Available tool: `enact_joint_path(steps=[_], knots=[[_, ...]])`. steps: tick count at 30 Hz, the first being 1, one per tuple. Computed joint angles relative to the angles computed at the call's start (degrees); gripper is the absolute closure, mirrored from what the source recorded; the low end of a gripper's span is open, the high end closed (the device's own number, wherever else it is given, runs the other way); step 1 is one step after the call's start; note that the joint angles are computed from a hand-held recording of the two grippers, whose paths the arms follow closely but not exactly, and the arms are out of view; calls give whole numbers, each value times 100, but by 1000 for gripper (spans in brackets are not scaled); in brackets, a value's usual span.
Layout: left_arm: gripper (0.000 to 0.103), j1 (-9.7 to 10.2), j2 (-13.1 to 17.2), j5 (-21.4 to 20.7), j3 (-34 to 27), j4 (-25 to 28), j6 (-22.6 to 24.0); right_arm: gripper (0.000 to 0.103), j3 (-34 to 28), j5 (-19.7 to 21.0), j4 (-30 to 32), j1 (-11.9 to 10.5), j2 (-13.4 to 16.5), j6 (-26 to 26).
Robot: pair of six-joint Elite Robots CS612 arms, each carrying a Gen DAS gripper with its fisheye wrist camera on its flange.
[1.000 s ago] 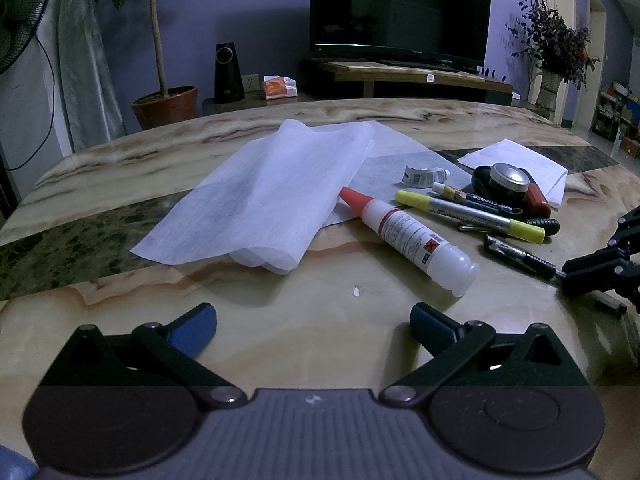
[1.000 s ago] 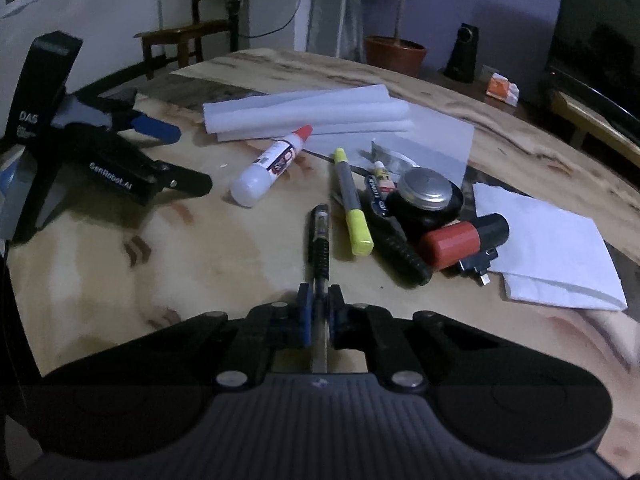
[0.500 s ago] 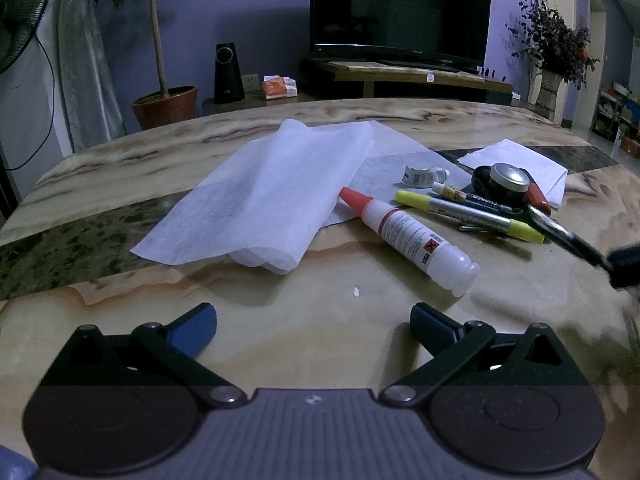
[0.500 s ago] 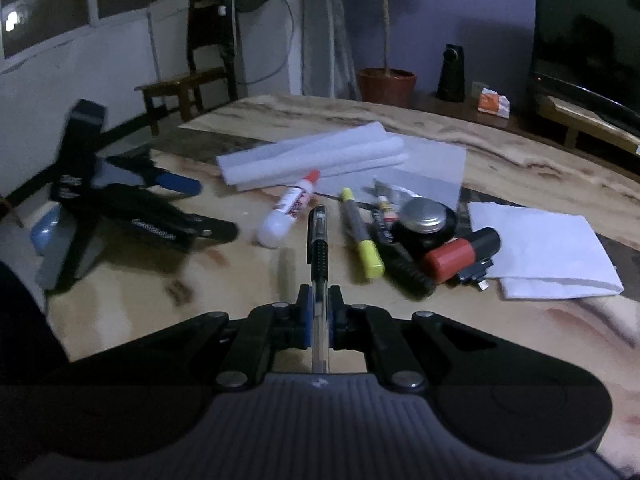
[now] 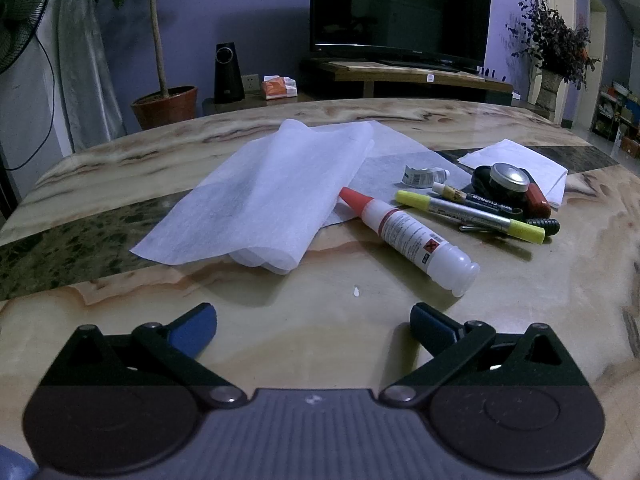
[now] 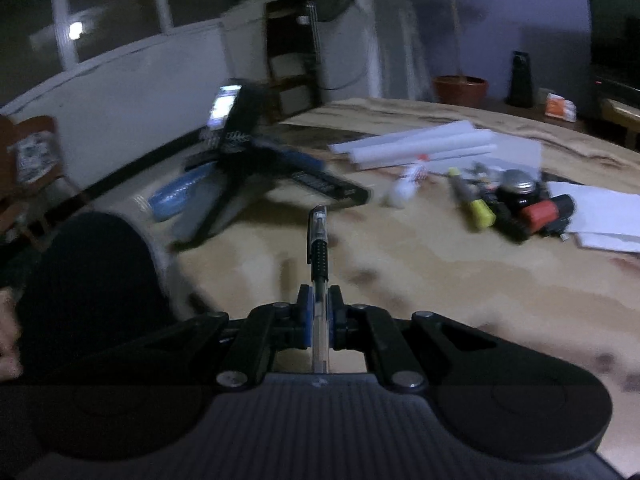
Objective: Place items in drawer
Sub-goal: 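Carry the black pen with the right gripper down into the drawer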
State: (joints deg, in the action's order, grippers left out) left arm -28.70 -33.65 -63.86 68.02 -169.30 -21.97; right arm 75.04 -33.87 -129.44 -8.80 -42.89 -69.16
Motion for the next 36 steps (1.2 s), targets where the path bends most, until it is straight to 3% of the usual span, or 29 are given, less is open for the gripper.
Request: enact_joint_path(steps=[3,5,11,19,25,36], knots=[[0,0,0,0,0,0,0,94,168,-72,790,-63,-175,-889],[0,0,0,0,0,0,0,94,257,-359,1019,-47,-236,-1224],[0,0,0,0,0,0,0,94,518,-1342,877,110,-276,-1599],[0,0,0,0,0,0,0,94,657,-2163,-695,302,-61,-580],[0,0,0,0,0,0,0,94,666,-2844,-934,469,108,-535],[0,0,0,0,0,0,0,94,491,-3443,-1069,680,389,-202]])
